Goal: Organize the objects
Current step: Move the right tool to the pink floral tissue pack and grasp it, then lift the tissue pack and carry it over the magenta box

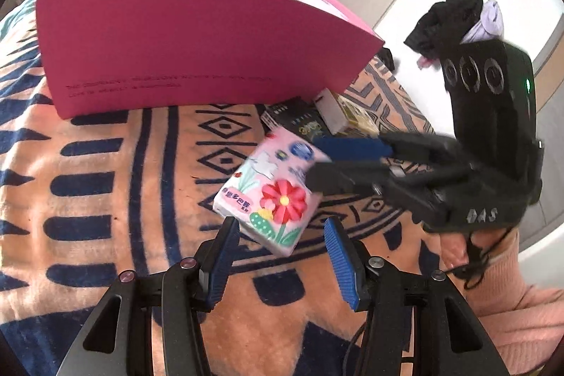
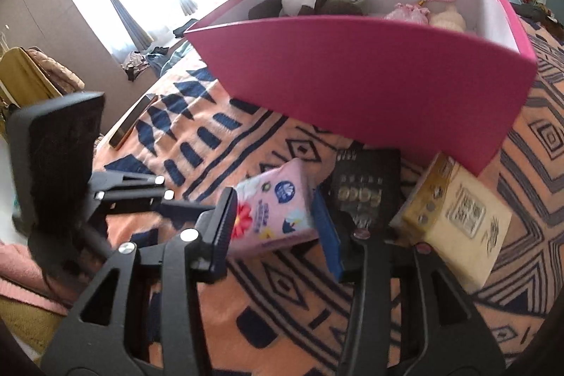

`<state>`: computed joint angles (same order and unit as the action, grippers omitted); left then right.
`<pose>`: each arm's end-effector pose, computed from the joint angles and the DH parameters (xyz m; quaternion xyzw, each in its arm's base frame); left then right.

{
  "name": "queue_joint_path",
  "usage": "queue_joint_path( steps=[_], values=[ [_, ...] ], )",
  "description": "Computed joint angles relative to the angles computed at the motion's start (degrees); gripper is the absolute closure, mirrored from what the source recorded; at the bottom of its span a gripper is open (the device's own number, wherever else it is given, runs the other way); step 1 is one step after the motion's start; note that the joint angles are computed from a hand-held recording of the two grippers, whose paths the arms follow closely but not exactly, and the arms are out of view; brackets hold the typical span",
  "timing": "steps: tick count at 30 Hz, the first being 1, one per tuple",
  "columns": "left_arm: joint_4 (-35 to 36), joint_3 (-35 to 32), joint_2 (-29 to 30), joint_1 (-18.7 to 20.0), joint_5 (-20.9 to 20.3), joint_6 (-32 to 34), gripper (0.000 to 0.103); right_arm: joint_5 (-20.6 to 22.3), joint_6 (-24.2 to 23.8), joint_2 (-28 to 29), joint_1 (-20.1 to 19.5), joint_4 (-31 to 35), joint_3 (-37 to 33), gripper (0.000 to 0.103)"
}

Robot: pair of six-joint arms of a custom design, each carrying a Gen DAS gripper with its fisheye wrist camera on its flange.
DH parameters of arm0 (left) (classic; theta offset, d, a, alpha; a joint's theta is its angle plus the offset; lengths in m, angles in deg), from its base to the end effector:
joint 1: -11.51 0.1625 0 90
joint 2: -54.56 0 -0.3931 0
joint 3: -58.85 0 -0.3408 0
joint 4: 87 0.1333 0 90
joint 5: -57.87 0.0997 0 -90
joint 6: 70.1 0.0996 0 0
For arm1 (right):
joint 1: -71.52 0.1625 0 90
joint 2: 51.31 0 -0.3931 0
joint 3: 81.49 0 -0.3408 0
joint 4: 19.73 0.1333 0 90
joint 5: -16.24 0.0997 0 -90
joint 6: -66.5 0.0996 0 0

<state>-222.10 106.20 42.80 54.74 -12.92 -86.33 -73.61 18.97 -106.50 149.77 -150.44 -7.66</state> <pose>-0.4516 -0.6524 -0.0320 0.2454 0.9515 -0.1566 0.0991 -0.0071 -0.6902 0.3215 0.3017 -0.9340 0.1670 0.0935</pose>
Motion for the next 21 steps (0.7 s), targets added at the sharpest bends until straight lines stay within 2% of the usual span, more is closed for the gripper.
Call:
queue_joint_path(
  steps=[4,10,13,21],
  values=[
    [-0.7,1.5,-0.9,0.1,-0.2,0.5,0.053,1.0,2.1,-2.2,-1.1,0.0,3.6,0.063],
    [-1.0,2.2,-1.4,0.5,-0.1,0.1,0.054,1.7,3.7,-3.9,-2.3,-0.7,6.5,0.064],
    [-0.8,2.7,-2.0,0.9,0.1,0.1,0.067,3.2,5.5,-3.3,-2.8,-0.4,5.4,0.064],
    [-0.2,2.2,-1.6,0.5,0.8,0.3,0.067,4.1,6.8,-2.2,-3.0,-0.8,4.5,0.065]
  ],
)
